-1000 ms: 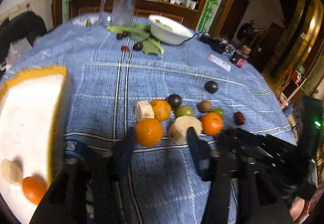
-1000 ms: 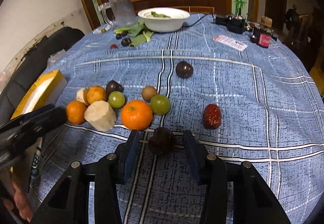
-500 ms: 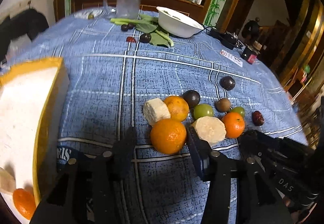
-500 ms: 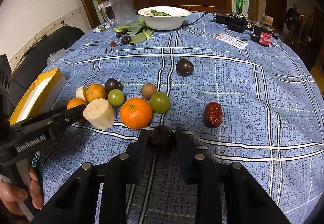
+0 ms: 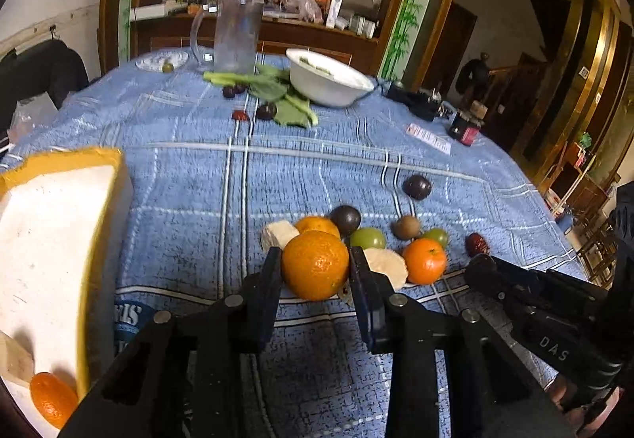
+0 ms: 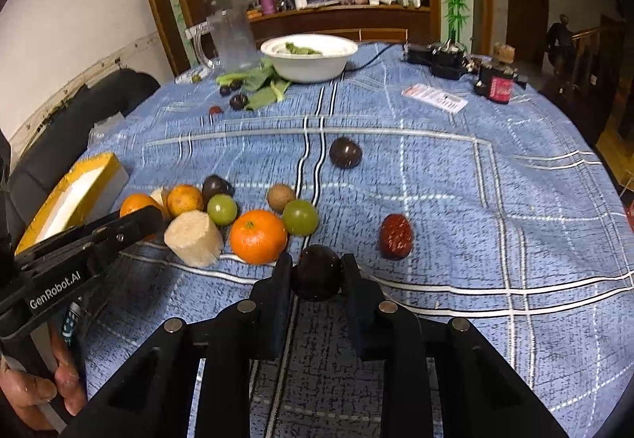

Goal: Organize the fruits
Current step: 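Close the left tool on the large orange, then carry the orange and plum over the white tray and release both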

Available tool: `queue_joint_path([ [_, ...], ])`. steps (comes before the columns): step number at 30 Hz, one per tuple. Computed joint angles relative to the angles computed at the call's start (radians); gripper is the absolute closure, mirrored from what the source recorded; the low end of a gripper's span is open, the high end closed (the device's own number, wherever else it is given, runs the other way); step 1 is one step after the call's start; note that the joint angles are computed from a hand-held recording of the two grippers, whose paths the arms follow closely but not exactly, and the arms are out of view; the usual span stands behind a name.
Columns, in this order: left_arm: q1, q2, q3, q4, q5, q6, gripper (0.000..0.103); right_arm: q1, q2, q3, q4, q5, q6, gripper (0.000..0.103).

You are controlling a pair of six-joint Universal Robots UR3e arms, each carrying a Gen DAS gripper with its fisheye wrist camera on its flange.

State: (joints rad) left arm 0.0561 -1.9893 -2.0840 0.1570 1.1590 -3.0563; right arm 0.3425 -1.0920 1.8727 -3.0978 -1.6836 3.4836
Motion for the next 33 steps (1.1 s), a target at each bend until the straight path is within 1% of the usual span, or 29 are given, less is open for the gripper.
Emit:
queue_joint_path([
  [3, 0.037, 0.045, -0.055, 0.027, -0.044, -0.004, 0.071, 0.002, -0.046, 0.032, -0.018, 0.024, 0.037, 0.077],
  [5, 0.101, 0.118, -0.130, 0.017, -0.122, 0.006, 0.071, 0.027, -0.083, 0.047, -0.012, 0.027, 0.057, 0.077],
  [7, 0.195, 0.224, -0.215, -0.057, -0.229, 0.038, 0.071, 0.069, -0.107, 0.033, 0.017, 0.007, 0.058, 0.077],
  [9, 0.309, 0.366, -0.297, -0.191, -0.326, 0.102, 0.071, 0.115, -0.111, -0.013, 0.061, -0.009, 0.060, 0.077],
  [11, 0.463, 0.547, -0.370, -0.396, -0.436, 0.204, 0.071, 0.153, -0.093, -0.075, 0.094, -0.001, 0.061, 0.077],
  [12, 0.523, 0.623, -0.392, -0.488, -0.464, 0.250, 0.071, 0.176, -0.071, -0.124, 0.117, 0.008, 0.061, 0.077],
  [13, 0.604, 0.719, -0.412, -0.614, -0.491, 0.314, 0.071, 0.195, -0.049, -0.168, 0.136, 0.019, 0.060, 0.076],
  [15, 0.747, 0.869, -0.432, -0.820, -0.510, 0.427, 0.071, 0.236, 0.012, -0.280, 0.184, 0.048, 0.055, 0.076],
  [17, 0.842, 0.945, -0.445, -0.889, -0.478, 0.474, 0.071, 0.280, 0.077, -0.393, 0.229, 0.062, 0.045, 0.076],
  [19, 0.907, 0.970, -0.461, -0.884, -0.437, 0.496, 0.070, 0.325, 0.151, -0.520, 0.283, 0.064, 0.031, 0.076],
  [20, 0.927, 0.968, -0.470, -0.858, -0.410, 0.499, 0.070, 0.350, 0.200, -0.604, 0.320, 0.065, 0.021, 0.076],
  [22, 0.948, 0.937, -0.493, -0.772, -0.370, 0.494, 0.070, 0.388, 0.278, -0.736, 0.381, 0.063, 0.005, 0.076],
  [24, 0.958, 0.907, -0.513, -0.701, -0.339, 0.495, 0.070, 0.419, 0.374, -0.904, 0.472, 0.073, -0.007, 0.076],
  [25, 0.959, 0.885, -0.515, -0.676, -0.328, 0.495, 0.070, 0.431, 0.412, -0.964, 0.506, 0.074, -0.013, 0.076],
  [27, 0.974, 0.853, -0.512, -0.674, -0.329, 0.511, 0.070, 0.453, 0.479, -1.078, 0.575, 0.063, -0.026, 0.076],
  [28, 0.969, 0.832, -0.508, -0.657, -0.321, 0.504, 0.070, 0.467, 0.530, -1.160, 0.625, 0.056, -0.037, 0.076],
  [29, 0.970, 0.827, -0.509, -0.651, -0.317, 0.505, 0.069, 0.475, 0.559, -1.206, 0.654, 0.052, -0.044, 0.076],
  [31, 0.973, 0.802, -0.502, -0.633, -0.320, 0.503, 0.062, 0.496, 0.622, -1.311, 0.716, 0.039, -0.053, 0.075],
  [33, 0.996, 0.837, -0.502, -0.676, -0.341, 0.507, 0.042, 0.505, 0.661, -1.372, 0.750, 0.041, -0.062, 0.074],
])
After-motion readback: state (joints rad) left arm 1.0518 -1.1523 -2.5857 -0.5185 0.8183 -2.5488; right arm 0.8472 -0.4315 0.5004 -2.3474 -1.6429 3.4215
